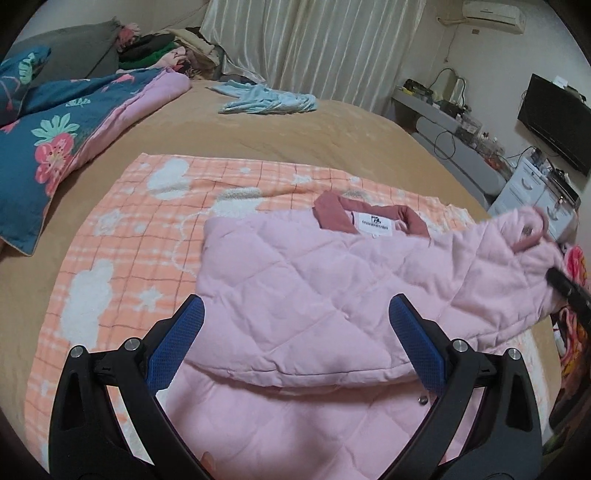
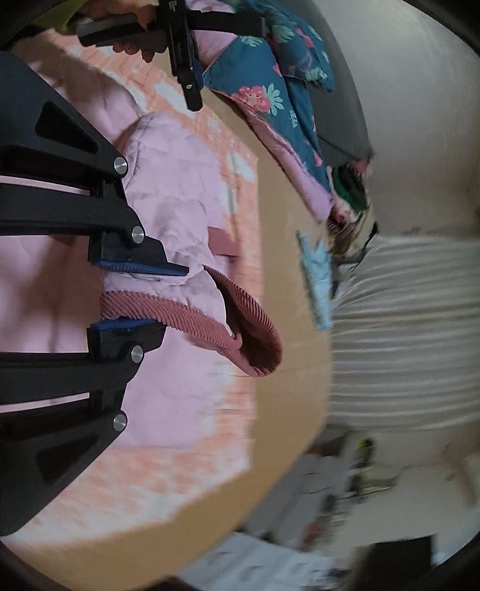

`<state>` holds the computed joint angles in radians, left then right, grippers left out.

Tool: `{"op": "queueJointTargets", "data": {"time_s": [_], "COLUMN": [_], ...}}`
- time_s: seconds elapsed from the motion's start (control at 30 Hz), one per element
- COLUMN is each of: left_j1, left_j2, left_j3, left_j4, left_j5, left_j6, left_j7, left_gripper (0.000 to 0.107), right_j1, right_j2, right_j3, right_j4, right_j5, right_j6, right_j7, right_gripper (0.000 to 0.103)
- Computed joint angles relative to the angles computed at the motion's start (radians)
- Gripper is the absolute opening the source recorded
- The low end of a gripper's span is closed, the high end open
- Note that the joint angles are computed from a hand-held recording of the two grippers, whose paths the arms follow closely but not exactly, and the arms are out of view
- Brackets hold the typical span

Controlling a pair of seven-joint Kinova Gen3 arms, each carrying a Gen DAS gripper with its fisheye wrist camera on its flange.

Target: Fold large clothes

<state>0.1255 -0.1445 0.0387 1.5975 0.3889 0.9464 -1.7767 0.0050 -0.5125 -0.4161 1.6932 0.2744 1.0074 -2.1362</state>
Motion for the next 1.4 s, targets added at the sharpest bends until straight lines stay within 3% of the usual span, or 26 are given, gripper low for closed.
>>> {"op": "queueJointTargets", "data": {"time_s": [0.17, 0.43, 0.53, 0.6, 0.73, 0.8, 0.87, 1.1, 1.27, 1.4], "left_j1": [0.018, 0.058, 0.072, 0.077, 0.091, 0.106, 0.129, 0.096, 0.093, 0.093], "left_j2": [0.035, 0.084, 0.098, 0.105, 0.131, 0.154, 0.176, 0.183, 0.173, 0.169], "left_j3": [0.042, 0.075, 0.085, 0.087, 0.098, 0.112, 0.114, 0.098, 0.098, 0.098], "left_j4": [-0.011, -0.007, -0.009, -0.009, -0.023, -0.034, -0.033, 0.047, 0.068, 0.078], "left_j5": [-0.047, -0.074, -0.088, -0.092, -0.116, -0.163, -0.210, -0.126, -0.115, -0.111], "left_j6": [-0.014, -0.025, -0.018, -0.015, 0.003, 0.022, 0.026, -0.040, -0.060, -0.074], "left_j7": [0.055, 0.092, 0.100, 0.104, 0.116, 0.140, 0.158, 0.060, 0.050, 0.045], "left_gripper": [0.094, 0.094, 0.094, 0.094, 0.094, 0.094, 0.094, 0.095, 0.095, 0.095], "right_j1": [0.017, 0.011, 0.008, 0.008, 0.021, 0.026, 0.022, -0.047, -0.129, -0.167], "right_j2": [0.036, 0.049, 0.044, 0.027, -0.006, -0.003, 0.010, 0.137, 0.251, 0.382], "right_j3": [0.035, 0.055, 0.057, 0.058, 0.047, 0.027, 0.008, -0.060, -0.028, 0.007], "right_j4": [0.037, 0.170, 0.194, 0.208, 0.206, 0.186, 0.165, 0.074, 0.043, 0.020], "right_j5": [0.023, 0.003, 0.010, 0.015, 0.035, 0.053, 0.070, 0.155, 0.159, 0.117], "right_j6": [0.010, -0.001, 0.020, 0.022, 0.031, 0.038, 0.044, 0.077, 0.075, 0.145], "right_j7": [0.007, -0.130, -0.176, -0.210, -0.251, -0.253, -0.245, -0.200, -0.183, -0.183], "right_gripper": [0.018, 0.023, 0.039, 0.060, 0.071, 0.084, 0.087, 0.090, 0.091, 0.094]}}
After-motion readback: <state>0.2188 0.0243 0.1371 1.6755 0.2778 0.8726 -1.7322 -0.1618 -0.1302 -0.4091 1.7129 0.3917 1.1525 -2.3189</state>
